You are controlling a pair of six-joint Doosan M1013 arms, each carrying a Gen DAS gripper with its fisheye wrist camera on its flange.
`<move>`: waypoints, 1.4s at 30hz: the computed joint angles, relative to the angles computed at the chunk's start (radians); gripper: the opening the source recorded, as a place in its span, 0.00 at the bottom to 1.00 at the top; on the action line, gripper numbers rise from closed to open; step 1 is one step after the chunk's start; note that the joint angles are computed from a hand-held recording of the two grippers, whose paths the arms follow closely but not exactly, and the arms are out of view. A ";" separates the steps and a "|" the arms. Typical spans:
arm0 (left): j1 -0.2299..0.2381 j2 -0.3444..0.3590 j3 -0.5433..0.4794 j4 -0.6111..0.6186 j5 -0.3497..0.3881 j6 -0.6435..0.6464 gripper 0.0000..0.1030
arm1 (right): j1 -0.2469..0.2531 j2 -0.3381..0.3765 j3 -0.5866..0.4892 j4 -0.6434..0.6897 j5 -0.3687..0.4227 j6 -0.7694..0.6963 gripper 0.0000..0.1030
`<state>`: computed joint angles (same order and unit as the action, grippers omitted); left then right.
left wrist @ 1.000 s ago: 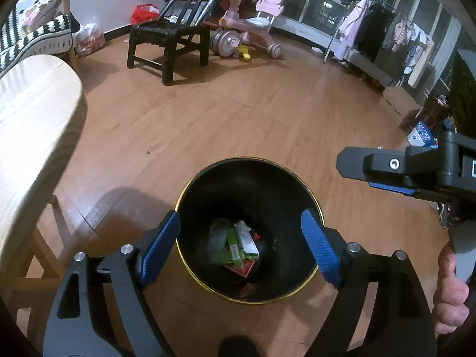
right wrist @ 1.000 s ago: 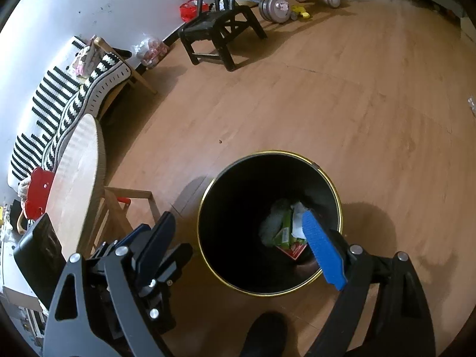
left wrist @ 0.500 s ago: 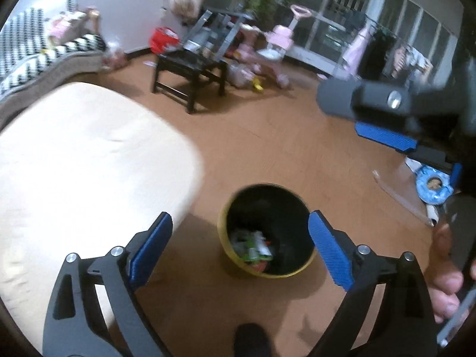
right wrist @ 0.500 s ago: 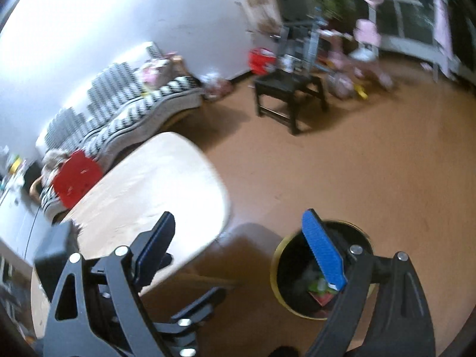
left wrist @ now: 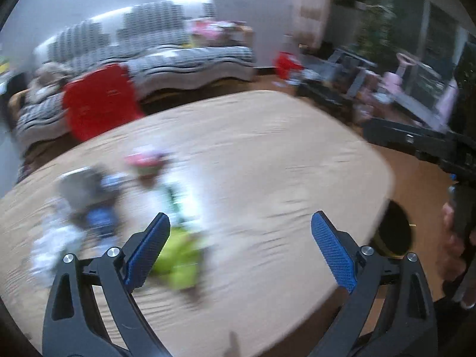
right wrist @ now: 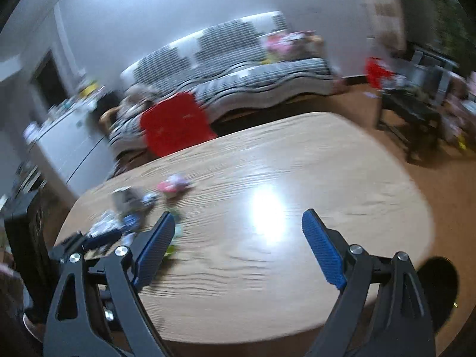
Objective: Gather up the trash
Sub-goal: 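Return both open tools to the table, then grasp the white tissue with the left tool while the right tool grasps the yellow-green snack bag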
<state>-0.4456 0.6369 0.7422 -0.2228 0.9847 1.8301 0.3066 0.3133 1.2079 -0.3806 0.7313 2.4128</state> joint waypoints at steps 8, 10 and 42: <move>0.128 0.013 -0.001 0.044 -0.023 -0.048 0.90 | 0.069 0.209 -0.267 0.195 0.102 -0.398 0.82; 0.148 0.021 -0.004 0.056 -0.032 -0.042 0.90 | 0.076 0.231 -0.290 0.213 0.131 -0.454 0.82; 0.196 0.166 -0.187 0.106 0.075 -0.119 0.12 | 0.109 0.377 -0.451 0.185 0.307 -0.641 0.28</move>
